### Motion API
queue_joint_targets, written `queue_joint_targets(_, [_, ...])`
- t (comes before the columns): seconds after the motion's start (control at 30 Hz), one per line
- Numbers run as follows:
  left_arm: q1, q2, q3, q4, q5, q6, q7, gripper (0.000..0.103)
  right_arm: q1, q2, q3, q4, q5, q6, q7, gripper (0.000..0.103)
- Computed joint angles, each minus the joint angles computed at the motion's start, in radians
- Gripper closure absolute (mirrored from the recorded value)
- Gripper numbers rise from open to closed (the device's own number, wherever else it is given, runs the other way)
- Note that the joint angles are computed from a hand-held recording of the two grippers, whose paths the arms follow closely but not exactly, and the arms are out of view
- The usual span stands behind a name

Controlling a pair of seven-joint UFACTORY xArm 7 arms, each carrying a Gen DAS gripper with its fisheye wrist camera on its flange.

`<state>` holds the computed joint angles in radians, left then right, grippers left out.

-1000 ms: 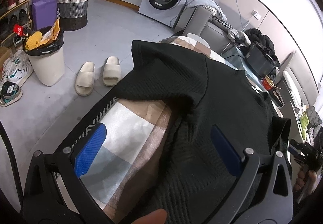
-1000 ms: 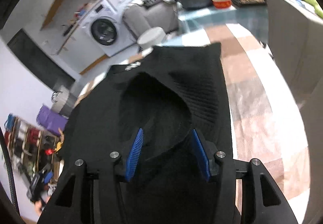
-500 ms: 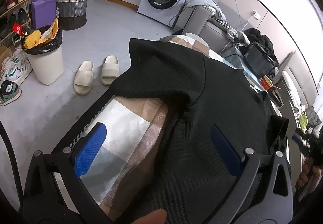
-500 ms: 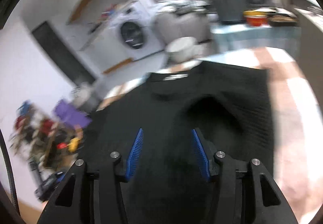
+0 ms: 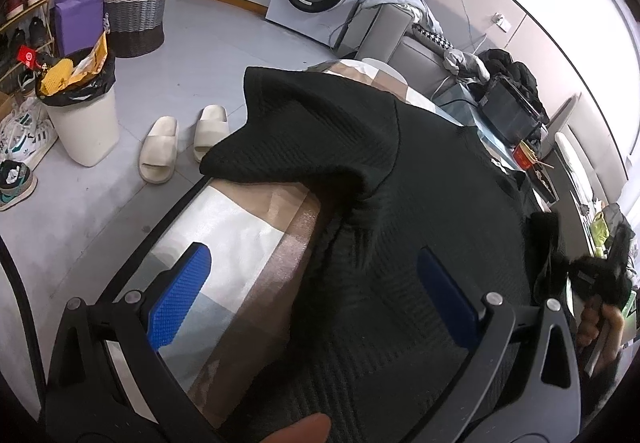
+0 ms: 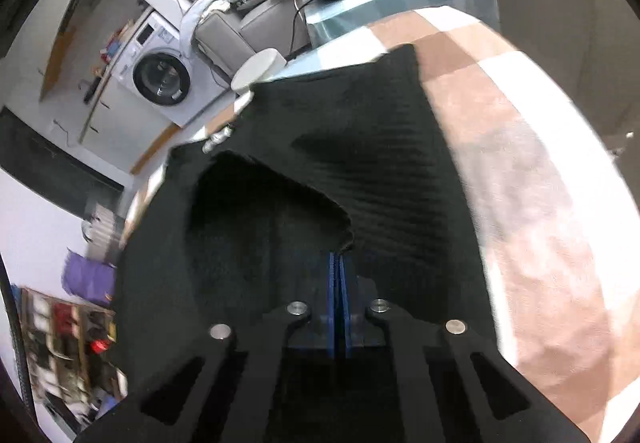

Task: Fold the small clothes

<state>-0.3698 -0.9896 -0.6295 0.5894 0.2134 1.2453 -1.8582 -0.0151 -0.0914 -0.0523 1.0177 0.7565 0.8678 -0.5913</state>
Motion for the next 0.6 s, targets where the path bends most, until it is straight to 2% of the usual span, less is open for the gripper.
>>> queue_joint_targets(0.03, [-0.001,-0.001,0.000,0.002,0.001,0.007,0.002,0.001,0.030,-0.010,-0.020,-0.001,0.078,0.023,-0.073,0.098])
queue_joint_targets(0.07, [-0.002,-0.002,0.000,0.002,0.001,0.015,0.003,0.001,0.019,-0.026,-0.005,-0.003,0.126,0.053,-0.128,0.098])
queue_joint_targets(0.13, [-0.005,-0.013,0.002,-0.001,-0.001,0.026,0.000,0.001,0.033,-0.053,-0.023,0.007,0.220,0.182,-0.268,0.085])
queue_joint_targets(0.17, [-0.005,-0.019,0.002,-0.003,-0.002,0.027,-0.005,0.001,0.036,-0.062,-0.025,0.010,0.230,0.217,-0.301,0.071])
queue_joint_targets(0.2, [-0.006,-0.029,0.002,-0.008,-0.003,0.029,-0.010,0.001,0.037,-0.082,-0.024,-0.003,0.236,0.216,-0.329,0.067])
queue_joint_targets(0.33, [-0.009,-0.070,0.012,-0.040,-0.014,0.016,-0.032,0.001,0.031,-0.119,0.001,-0.058,0.102,0.058,-0.271,0.067])
queue_joint_targets(0.4, [-0.012,-0.095,0.021,-0.065,-0.022,-0.001,-0.045,0.001,0.037,-0.104,0.013,-0.072,-0.025,0.061,-0.230,0.067])
queue_joint_targets(0.47, [-0.015,-0.122,0.029,-0.094,-0.035,-0.026,-0.065,0.001,0.058,-0.121,0.021,-0.109,-0.106,0.073,-0.289,0.068])
queue_joint_targets(0.5, [-0.017,-0.137,0.032,-0.110,-0.039,-0.042,-0.073,0.001,0.068,-0.141,0.023,-0.131,-0.124,0.067,-0.314,0.068])
queue_joint_targets(0.6, [-0.026,-0.220,0.037,-0.178,-0.047,-0.103,-0.120,0.005,0.091,-0.123,0.002,-0.115,-0.076,0.087,-0.345,0.068])
